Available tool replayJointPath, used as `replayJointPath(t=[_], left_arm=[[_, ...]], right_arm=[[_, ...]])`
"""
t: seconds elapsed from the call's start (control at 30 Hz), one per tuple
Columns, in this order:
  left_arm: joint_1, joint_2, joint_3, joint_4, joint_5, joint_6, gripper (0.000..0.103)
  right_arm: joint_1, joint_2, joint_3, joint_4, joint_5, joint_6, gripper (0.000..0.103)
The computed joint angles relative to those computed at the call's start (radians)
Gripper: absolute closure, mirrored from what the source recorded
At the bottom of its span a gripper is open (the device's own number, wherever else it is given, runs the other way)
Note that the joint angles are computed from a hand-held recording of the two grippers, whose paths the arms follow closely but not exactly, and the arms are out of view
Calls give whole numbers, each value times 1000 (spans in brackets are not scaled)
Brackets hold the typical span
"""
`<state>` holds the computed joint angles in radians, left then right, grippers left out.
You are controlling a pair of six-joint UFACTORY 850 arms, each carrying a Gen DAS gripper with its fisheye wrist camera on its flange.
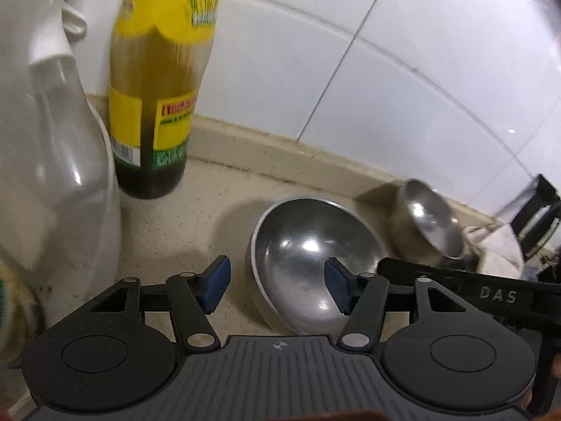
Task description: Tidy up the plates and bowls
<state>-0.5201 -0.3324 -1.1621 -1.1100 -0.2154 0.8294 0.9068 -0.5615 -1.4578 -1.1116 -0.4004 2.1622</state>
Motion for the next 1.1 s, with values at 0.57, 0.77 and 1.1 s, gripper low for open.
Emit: replayJointPath(t=[0.57,0.77,1.1], left_arm=[[-17,90,41,-181,-4,276,62],[-37,208,120,-288,-21,410,58],[-86,295,226,-157,-17,289,54]], right_arm=[[10,66,51,-207,-19,184,89],[58,159,110,-251,-79,217,89],[155,217,169,-157,-121,196,89]])
